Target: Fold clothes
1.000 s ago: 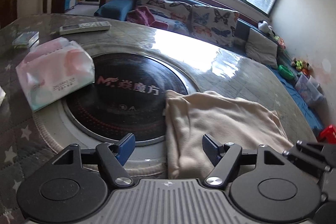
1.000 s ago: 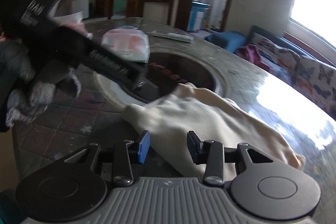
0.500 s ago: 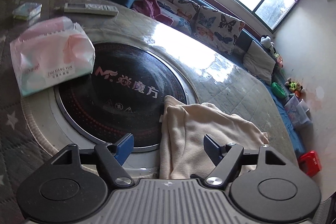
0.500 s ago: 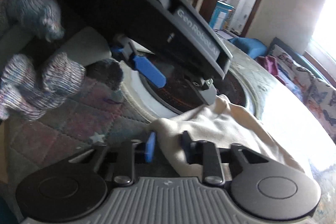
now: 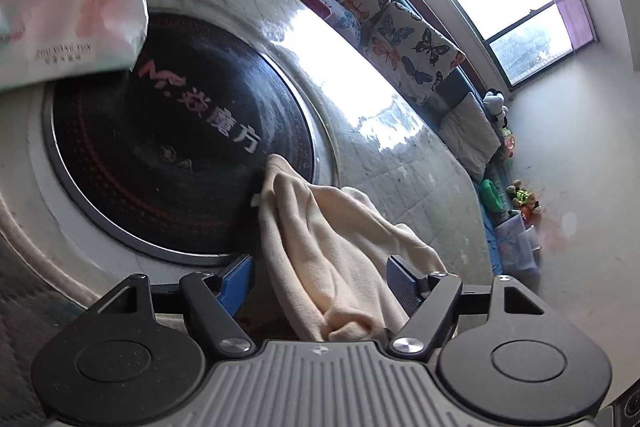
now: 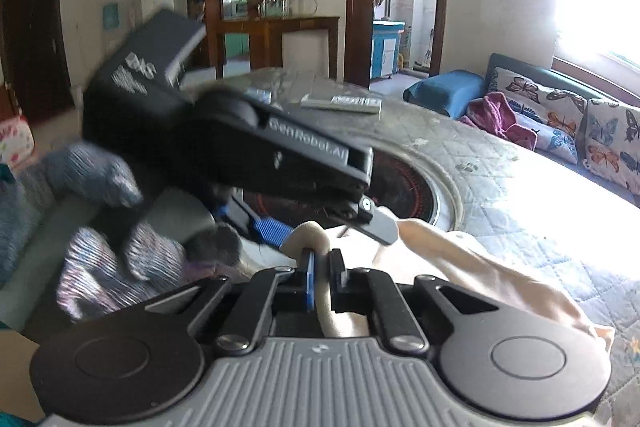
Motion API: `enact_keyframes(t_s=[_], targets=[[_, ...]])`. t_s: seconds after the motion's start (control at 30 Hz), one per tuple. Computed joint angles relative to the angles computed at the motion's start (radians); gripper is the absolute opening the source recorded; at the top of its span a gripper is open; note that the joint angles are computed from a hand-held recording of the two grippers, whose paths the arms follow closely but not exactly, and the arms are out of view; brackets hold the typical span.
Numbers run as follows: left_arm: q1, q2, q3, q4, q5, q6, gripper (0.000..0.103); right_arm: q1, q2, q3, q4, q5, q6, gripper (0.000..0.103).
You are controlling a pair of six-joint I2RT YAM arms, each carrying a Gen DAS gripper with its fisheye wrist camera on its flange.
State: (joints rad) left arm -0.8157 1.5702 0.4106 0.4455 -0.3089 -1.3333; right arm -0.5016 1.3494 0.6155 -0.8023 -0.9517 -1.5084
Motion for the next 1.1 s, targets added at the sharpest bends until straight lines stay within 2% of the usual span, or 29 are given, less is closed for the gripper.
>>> enact_keyframes(t_s=[0.17,0.23,0.33,0.47,0.5,0.67,0.73,0.87,1.03,1.1], targets=[[0.029,0.073,-0.015,0.13,0.074,-0.041,0.059,-0.074,0.09,0.084,-0.143,-0.017,-0.137,0.006],[0.037,0.11,-0.024,0.187,0.103,-0.064,0.042,-0.096,0.121,0.106,-0.197,-0.01,-0.2,0.006],[0.033,0.137,-0.028,0.212,0.1,-0.075,0.028,-0.11,0.151,0.116,-0.227,0.007,-0.262,0.006],[0.028,0.132,-0.025,0.193,0.088,-0.061,0.022,-0.133,0.162,0.104,-0.242,0.037,-0.313,0.007],[0.029,0.13,-0.023,0.185,0.087,-0.055,0.019,-0.154,0.162,0.101,-0.256,0.038,-0.331,0.012],[0.023,0.12,-0.015,0.151,0.078,-0.033,0.017,-0.257,0.205,0.146,-0.291,0.041,-0.371,0.013],[0.017,0.115,-0.006,0.13,0.07,-0.019,0.017,-0.274,0.221,0.17,-0.265,0.034,-0.331,0.013],[0.004,0.105,0.008,0.089,0.055,-0.005,0.018,-0.299,0.26,0.232,-0.104,0.033,-0.126,0.017],[-0.007,0.092,0.016,0.05,0.042,0.01,0.018,-0.262,0.372,0.321,0.184,0.068,0.229,0.022],[-0.011,0.09,0.029,0.027,0.037,0.018,0.018,-0.251,0.438,0.373,0.251,0.092,0.343,0.024]])
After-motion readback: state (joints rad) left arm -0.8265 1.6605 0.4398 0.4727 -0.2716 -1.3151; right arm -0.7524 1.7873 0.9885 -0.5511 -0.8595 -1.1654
